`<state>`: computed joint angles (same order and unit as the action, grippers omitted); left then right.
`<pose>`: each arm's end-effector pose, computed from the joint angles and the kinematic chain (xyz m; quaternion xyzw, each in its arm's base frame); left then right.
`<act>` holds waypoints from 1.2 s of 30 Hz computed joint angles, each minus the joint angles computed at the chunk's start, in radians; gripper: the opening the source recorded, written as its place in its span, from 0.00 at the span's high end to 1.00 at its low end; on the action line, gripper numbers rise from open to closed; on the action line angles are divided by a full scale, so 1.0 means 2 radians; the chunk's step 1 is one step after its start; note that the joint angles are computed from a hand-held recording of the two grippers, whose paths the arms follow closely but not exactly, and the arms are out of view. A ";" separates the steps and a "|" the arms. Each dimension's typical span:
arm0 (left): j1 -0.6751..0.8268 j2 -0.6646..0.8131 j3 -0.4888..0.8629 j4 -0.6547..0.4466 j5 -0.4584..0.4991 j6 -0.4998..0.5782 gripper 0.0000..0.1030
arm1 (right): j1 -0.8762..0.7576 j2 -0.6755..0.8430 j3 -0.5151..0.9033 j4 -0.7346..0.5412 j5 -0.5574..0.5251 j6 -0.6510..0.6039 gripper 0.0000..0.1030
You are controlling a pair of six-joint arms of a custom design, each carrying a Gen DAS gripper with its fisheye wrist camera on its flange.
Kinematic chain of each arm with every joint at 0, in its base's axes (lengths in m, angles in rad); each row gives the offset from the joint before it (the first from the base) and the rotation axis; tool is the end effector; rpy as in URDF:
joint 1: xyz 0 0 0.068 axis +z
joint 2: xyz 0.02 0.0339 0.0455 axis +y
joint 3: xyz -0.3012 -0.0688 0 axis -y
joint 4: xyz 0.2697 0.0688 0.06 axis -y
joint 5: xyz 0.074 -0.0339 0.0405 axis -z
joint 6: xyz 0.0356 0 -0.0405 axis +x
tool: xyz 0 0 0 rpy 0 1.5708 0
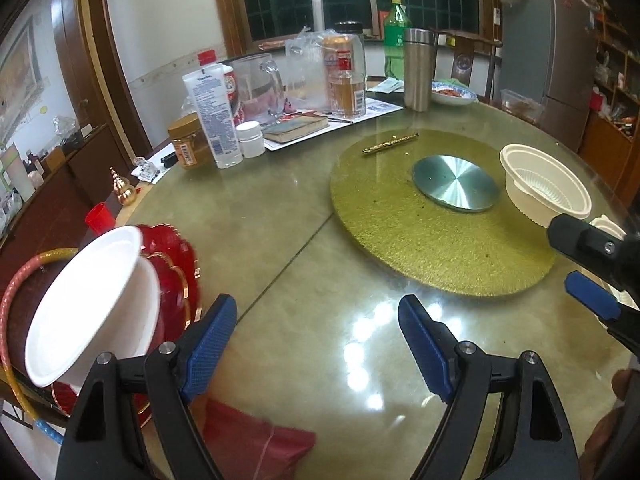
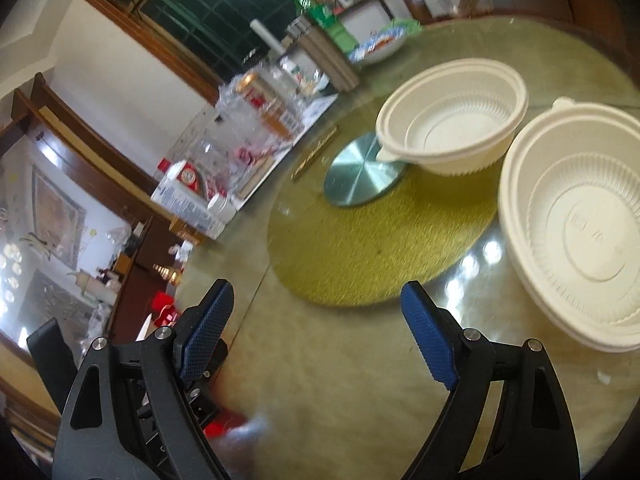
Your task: Organize plates and bowls
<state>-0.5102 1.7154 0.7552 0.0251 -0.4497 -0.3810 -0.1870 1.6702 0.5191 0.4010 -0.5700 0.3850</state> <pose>0.2957 -0.1477 0.1396 -0.0098 0.9286 0.0598 0.3662 0.2892 -0.0352 0.1205 0.1407 0.8759 0.2944 0.3555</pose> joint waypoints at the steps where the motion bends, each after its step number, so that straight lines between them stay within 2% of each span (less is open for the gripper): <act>1: -0.001 0.009 0.008 -0.001 0.000 -0.003 0.19 | -0.002 -0.002 -0.004 0.007 0.004 0.001 0.16; 11: 0.003 0.062 0.062 -0.007 0.039 -0.032 0.19 | -0.002 -0.051 -0.059 0.102 0.112 0.029 0.16; 18: 0.007 0.075 0.059 0.028 0.090 -0.053 0.19 | 0.007 -0.070 -0.093 0.174 0.178 0.035 0.16; 21: 0.004 0.081 0.051 0.053 0.085 -0.044 0.19 | 0.021 -0.077 -0.104 0.197 0.206 0.023 0.16; 28: 0.010 0.092 0.053 0.060 0.106 -0.034 0.19 | 0.059 -0.068 -0.103 0.208 0.262 -0.014 0.16; 36: 0.006 0.095 0.054 0.057 0.117 -0.021 0.19 | 0.068 -0.065 -0.101 0.201 0.279 -0.030 0.16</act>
<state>-0.4987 1.9054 0.8639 0.1395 -0.2156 -0.4224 -0.0501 1.5400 0.3168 0.8032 -0.0115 0.3256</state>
